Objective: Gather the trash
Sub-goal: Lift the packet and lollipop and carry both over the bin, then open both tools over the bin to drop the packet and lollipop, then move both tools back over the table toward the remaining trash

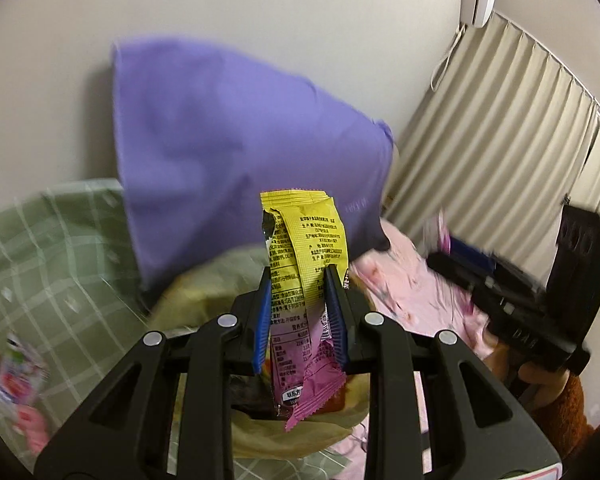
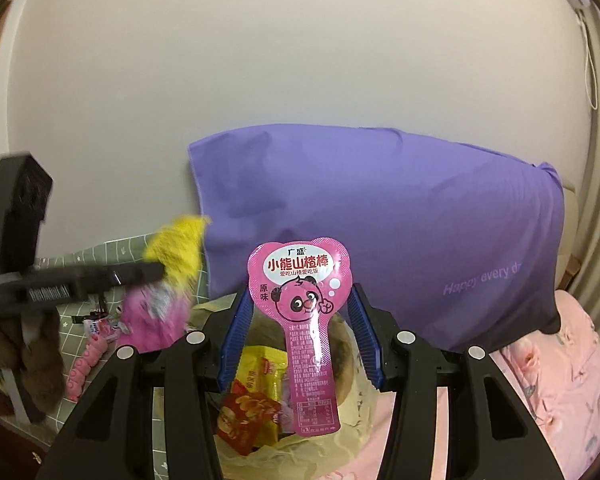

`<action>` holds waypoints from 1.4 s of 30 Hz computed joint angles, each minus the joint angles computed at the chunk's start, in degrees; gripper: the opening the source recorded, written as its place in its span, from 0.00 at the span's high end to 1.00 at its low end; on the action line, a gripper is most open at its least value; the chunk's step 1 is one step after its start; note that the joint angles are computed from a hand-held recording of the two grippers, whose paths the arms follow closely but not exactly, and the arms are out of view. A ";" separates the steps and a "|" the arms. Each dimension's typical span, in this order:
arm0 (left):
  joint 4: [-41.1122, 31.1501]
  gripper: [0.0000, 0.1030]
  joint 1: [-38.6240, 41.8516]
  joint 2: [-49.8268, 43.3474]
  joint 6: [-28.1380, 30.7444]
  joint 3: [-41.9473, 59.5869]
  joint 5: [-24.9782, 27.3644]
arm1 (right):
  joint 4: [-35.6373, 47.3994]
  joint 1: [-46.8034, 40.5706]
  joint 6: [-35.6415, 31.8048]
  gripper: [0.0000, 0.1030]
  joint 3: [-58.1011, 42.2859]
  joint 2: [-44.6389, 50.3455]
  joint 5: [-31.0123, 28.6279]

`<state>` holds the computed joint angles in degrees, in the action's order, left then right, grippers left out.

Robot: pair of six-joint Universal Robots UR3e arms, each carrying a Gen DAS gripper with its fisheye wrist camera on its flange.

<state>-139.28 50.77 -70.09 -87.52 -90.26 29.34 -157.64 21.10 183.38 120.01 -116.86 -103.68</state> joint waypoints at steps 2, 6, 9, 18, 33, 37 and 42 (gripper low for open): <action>10.00 0.77 -3.43 2.65 -4.57 -6.76 0.42 | 0.44 -2.71 -0.90 0.55 0.93 -0.99 2.66; 39.15 0.77 -11.00 7.23 -17.34 -22.60 2.65 | 0.01 -7.07 -2.76 0.55 1.78 0.72 7.79; 50.09 0.77 -14.86 6.03 -22.50 -27.24 6.09 | 0.22 -9.10 -4.08 0.56 2.50 1.46 10.21; 45.21 0.71 -13.24 5.20 -21.13 -26.39 7.94 | -2.27 -11.33 -4.66 0.55 4.12 5.34 14.02; 10.28 0.50 8.09 8.81 3.94 -13.60 10.90 | -2.91 -4.63 -1.10 0.54 1.85 10.55 6.80; 7.28 0.50 14.41 6.95 6.90 -10.88 11.94 | -3.52 -2.20 0.65 0.45 0.26 12.11 4.68; 8.87 0.50 19.29 3.06 6.14 -9.15 12.38 | -3.99 1.65 2.87 0.40 -2.81 15.61 1.88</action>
<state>-130.40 70.06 -67.03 -81.38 -99.41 41.72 -161.62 22.76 186.25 117.20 -101.26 -101.80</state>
